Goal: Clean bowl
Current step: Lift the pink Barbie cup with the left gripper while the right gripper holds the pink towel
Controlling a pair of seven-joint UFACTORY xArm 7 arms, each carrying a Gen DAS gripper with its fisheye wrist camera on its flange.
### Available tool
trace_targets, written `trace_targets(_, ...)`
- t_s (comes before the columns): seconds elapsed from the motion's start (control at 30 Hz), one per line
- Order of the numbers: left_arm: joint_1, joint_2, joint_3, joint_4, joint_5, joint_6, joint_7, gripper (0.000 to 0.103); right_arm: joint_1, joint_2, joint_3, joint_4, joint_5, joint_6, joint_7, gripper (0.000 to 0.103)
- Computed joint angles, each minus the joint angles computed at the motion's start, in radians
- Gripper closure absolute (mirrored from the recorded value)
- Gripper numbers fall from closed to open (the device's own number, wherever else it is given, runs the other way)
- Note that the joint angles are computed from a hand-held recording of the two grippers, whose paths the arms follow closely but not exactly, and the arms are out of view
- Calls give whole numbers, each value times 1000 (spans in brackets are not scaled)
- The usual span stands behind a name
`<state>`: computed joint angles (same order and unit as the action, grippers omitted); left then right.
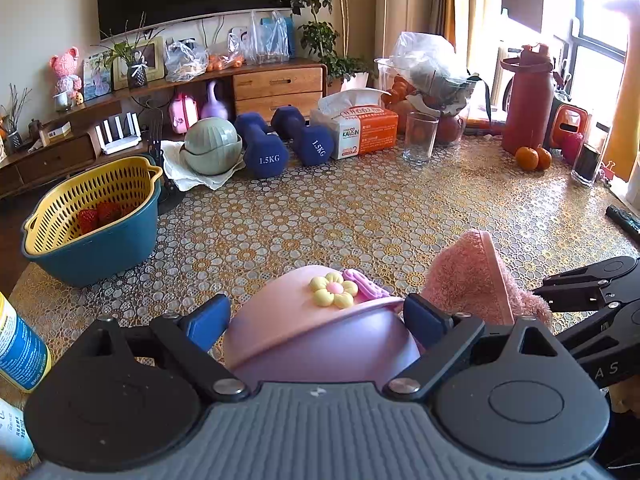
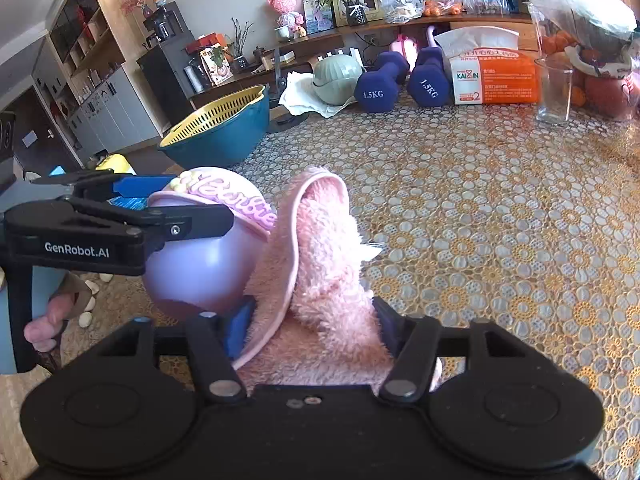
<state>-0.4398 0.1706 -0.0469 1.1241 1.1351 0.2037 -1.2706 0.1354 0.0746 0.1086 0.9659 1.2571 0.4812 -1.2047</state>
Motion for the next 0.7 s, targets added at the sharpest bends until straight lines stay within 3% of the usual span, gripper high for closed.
trace_targets(0.2,13,-15,-3,-18,-25,-16,-28,11,5,-28,1,-14,70,-8,-49,69)
trace_targets(0.33,28,-16,-14,-20,-160,-14,36,11,-8,-68,-28,-23,142,118,-29,71)
trace_targets(0.47,20,-20,6,-30,-168,-29,14,12,-21,-62,-49,-12,207,233,50,71)
trace_targets(0.7,11,-22,3,-28,-175,-14,27,12,5,-42,-25,-9,204,127,10,71)
